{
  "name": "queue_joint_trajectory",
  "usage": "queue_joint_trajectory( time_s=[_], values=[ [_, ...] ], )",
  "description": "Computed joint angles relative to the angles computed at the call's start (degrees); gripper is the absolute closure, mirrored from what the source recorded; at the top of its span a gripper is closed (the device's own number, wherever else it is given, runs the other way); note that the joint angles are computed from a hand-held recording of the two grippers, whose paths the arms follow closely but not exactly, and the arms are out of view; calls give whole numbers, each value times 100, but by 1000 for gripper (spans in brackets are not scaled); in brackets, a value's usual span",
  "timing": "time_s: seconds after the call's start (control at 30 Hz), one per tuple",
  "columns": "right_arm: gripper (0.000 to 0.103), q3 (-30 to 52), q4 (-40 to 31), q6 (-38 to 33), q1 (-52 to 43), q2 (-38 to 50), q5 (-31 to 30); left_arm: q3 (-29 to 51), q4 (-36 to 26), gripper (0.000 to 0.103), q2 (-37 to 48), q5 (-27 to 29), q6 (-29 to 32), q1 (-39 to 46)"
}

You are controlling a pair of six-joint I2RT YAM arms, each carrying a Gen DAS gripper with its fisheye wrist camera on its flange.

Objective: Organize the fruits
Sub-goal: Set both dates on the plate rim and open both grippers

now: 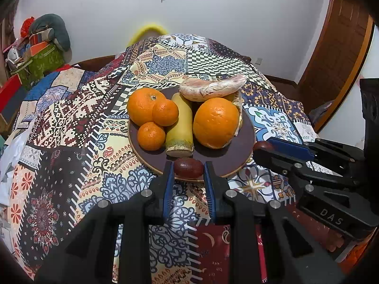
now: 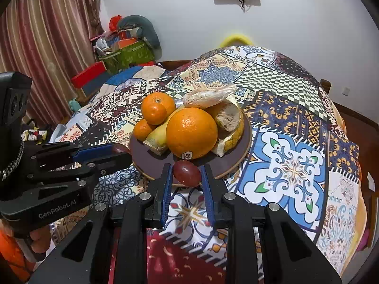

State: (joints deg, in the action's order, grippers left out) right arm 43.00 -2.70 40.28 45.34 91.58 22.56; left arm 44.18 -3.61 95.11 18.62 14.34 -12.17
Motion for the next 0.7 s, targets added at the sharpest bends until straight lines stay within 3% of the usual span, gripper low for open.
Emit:
queue_joint_trajectory(
  time_s=[0.7],
  values=[
    [79, 258, 110, -192, -410, 596, -507, 526, -134, 76, 785, -117, -15, -96]
  ],
)
